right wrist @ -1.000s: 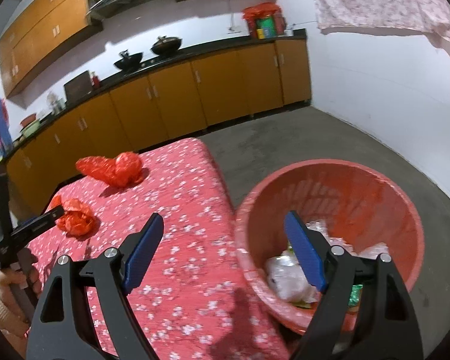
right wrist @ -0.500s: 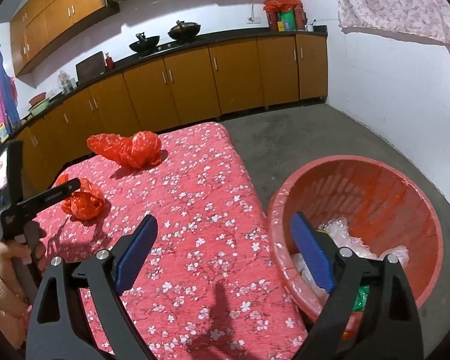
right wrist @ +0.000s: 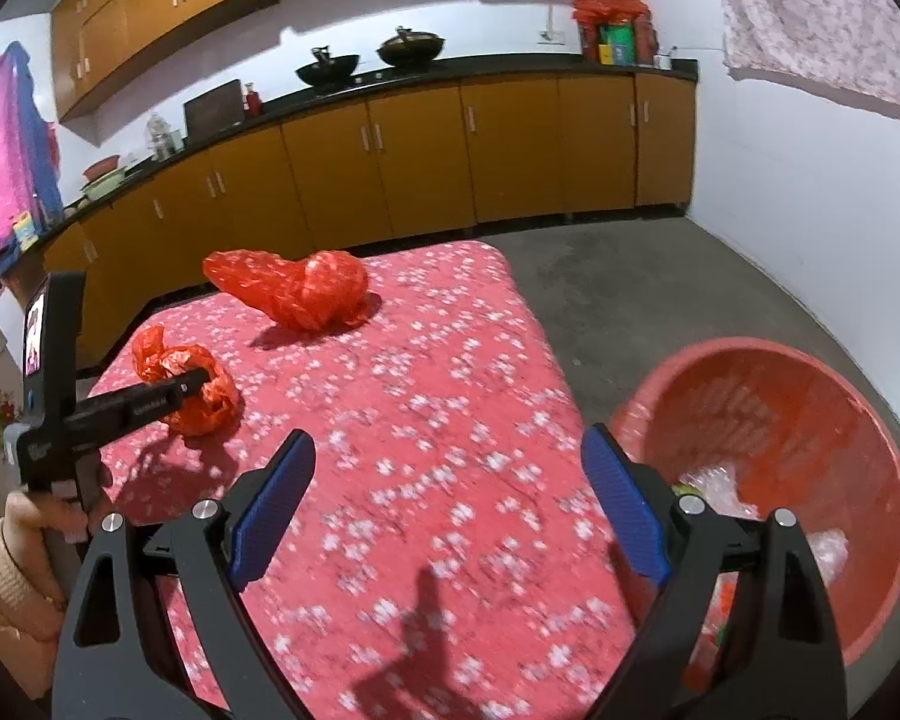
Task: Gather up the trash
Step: 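Grasp the crumpled orange bag on the table with the left tool, then grasp the red bag on the table with the right tool while the left tool holds the orange bag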
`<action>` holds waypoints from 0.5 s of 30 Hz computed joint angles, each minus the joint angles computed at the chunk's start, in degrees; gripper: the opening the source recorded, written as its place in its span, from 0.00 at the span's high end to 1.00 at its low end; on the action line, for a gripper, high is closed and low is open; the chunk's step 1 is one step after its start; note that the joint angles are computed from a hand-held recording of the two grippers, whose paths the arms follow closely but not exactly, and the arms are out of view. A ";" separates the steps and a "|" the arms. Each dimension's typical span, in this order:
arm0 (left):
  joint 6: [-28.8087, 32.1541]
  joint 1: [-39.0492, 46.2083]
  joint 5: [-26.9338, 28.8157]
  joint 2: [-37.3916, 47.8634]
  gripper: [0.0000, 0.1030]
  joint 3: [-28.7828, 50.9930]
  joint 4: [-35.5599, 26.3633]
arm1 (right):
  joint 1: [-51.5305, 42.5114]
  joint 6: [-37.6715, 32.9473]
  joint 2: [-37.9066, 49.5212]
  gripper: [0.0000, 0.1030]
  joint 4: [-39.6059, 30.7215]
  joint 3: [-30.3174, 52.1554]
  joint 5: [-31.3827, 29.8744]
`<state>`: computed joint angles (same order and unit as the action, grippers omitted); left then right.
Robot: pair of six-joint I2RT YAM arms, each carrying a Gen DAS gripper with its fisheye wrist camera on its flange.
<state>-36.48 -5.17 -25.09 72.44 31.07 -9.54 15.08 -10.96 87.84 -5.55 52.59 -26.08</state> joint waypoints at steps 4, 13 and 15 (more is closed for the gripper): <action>0.10 0.77 -1.71 -6.60 0.67 -2.74 -3.15 | 4.32 1.05 1.89 0.13 1.76 2.31 1.75; 1.58 8.57 0.18 -23.81 0.67 -8.43 -13.23 | 13.71 2.53 14.28 0.13 6.65 13.96 6.23; 2.44 10.64 1.29 -25.91 0.67 -9.15 -13.87 | 14.99 2.92 18.19 0.13 6.71 18.01 6.73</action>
